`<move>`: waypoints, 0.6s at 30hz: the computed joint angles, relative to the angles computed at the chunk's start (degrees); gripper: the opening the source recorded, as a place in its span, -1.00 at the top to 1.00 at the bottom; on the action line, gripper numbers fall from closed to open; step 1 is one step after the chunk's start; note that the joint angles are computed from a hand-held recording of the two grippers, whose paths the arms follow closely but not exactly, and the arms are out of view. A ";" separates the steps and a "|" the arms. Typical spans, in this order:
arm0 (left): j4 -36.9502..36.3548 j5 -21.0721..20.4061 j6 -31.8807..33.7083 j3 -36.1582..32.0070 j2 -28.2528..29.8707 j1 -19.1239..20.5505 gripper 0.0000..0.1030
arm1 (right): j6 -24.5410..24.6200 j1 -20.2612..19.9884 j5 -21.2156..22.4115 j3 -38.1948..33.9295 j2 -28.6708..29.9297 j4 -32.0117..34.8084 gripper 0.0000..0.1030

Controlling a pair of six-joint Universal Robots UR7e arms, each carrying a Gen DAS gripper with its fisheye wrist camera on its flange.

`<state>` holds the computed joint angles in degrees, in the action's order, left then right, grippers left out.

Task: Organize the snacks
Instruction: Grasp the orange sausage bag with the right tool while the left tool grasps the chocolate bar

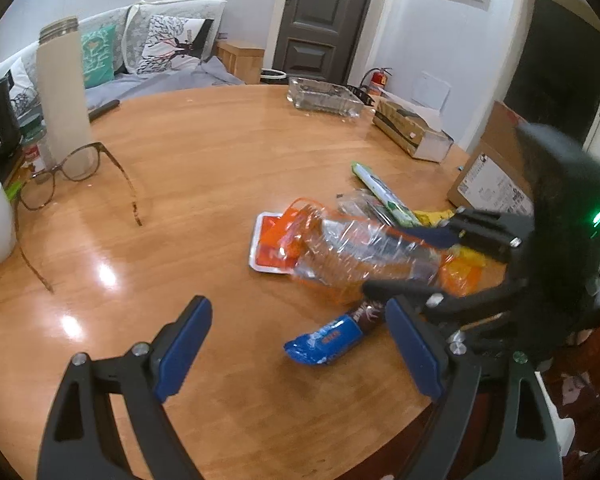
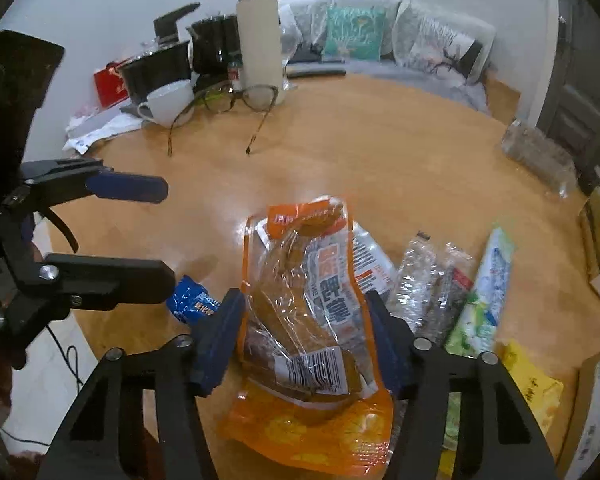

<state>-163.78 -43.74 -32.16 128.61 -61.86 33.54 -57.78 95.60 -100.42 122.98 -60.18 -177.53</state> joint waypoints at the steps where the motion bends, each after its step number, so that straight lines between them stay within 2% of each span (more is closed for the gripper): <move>1: -0.38 -0.50 0.58 -0.05 0.26 0.06 -0.59 | 0.17 -0.14 0.36 0.56 -0.64 -0.90 -0.02; 4: -1.93 -2.91 3.83 -0.94 1.86 0.69 -0.35 | 1.23 -0.75 1.28 1.72 -2.93 -1.44 -0.01; 9: -4.36 -6.85 10.53 -2.79 5.36 1.67 -0.30 | 3.24 -1.77 -0.82 2.30 -4.56 -4.52 -0.01; 11: -2.49 -7.15 11.23 -3.87 6.51 1.89 -0.10 | 4.66 -2.61 -0.85 2.01 -5.18 -3.54 -0.01; 12: -0.73 -7.10 10.93 -4.51 7.01 2.04 0.18 | 5.11 -3.14 -0.52 1.94 -5.66 -2.61 -0.01; 13: 1.20 -6.37 10.35 -5.07 7.57 2.00 0.33 | 5.25 -3.48 -0.15 2.05 -5.95 -2.29 -0.01; 16: 2.19 -4.34 9.52 -4.44 7.47 1.01 0.59 | 4.84 -3.96 0.75 2.86 -6.74 -3.08 -0.01; 18: 2.92 -3.10 7.34 -3.30 6.62 0.39 0.61 | 4.88 -4.03 1.38 2.99 -7.21 -2.61 -0.01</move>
